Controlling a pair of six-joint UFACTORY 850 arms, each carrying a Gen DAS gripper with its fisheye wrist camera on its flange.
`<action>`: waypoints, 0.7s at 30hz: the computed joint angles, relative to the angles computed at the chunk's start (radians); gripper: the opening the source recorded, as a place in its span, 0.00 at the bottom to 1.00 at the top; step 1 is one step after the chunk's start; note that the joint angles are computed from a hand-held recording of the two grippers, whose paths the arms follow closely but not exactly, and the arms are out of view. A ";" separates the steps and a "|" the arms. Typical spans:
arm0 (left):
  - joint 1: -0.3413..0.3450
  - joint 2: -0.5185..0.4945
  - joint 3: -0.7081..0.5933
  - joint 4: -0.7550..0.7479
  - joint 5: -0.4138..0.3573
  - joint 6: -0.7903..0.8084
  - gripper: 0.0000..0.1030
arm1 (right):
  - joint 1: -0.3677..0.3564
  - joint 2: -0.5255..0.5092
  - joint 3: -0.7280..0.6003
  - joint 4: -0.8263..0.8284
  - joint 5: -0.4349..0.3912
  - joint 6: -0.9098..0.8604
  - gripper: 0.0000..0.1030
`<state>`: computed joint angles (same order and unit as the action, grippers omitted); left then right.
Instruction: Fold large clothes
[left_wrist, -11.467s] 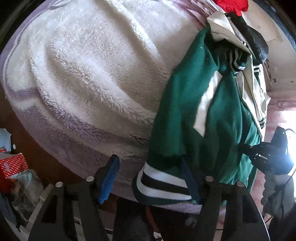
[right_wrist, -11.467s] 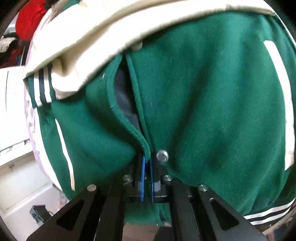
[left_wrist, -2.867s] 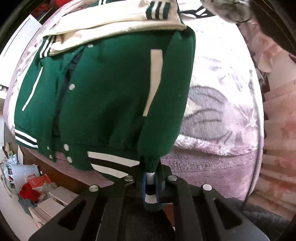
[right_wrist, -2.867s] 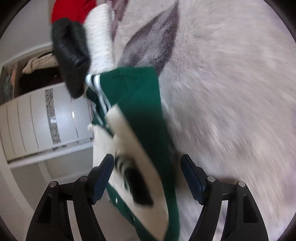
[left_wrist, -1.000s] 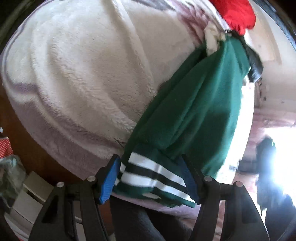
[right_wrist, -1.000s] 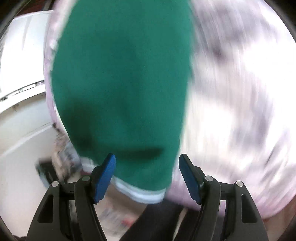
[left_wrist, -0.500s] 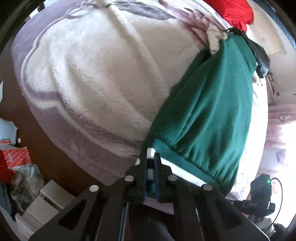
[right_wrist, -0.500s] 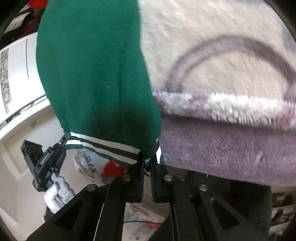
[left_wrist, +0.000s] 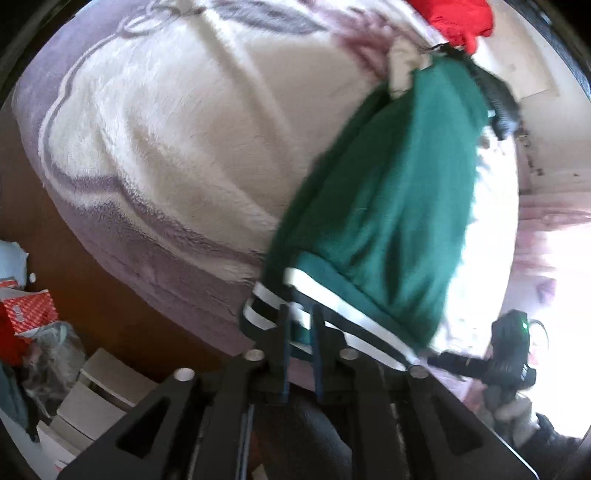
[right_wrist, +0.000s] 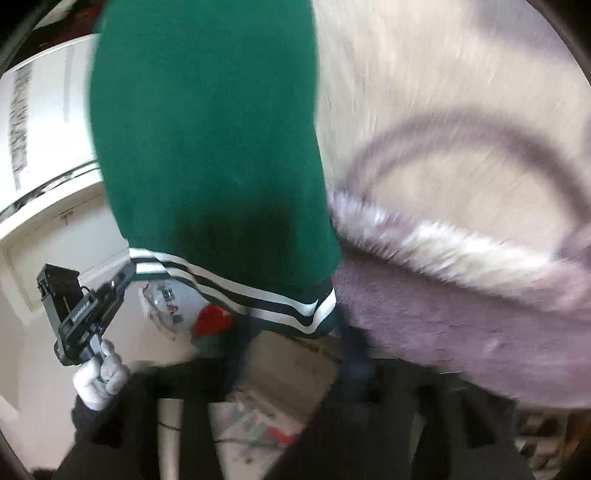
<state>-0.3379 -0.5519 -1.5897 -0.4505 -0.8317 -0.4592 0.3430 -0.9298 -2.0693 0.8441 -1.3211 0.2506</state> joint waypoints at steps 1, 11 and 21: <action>0.006 0.013 0.009 -0.034 0.017 0.031 0.43 | -0.008 0.020 0.011 -0.010 0.036 -0.005 0.76; 0.046 -0.293 -0.278 -0.160 -0.140 0.330 0.73 | -0.027 0.098 0.303 0.340 0.123 -0.154 0.77; 0.085 -0.332 -0.209 -0.435 -0.157 0.659 0.58 | 0.016 0.165 0.450 0.534 0.333 -0.147 0.84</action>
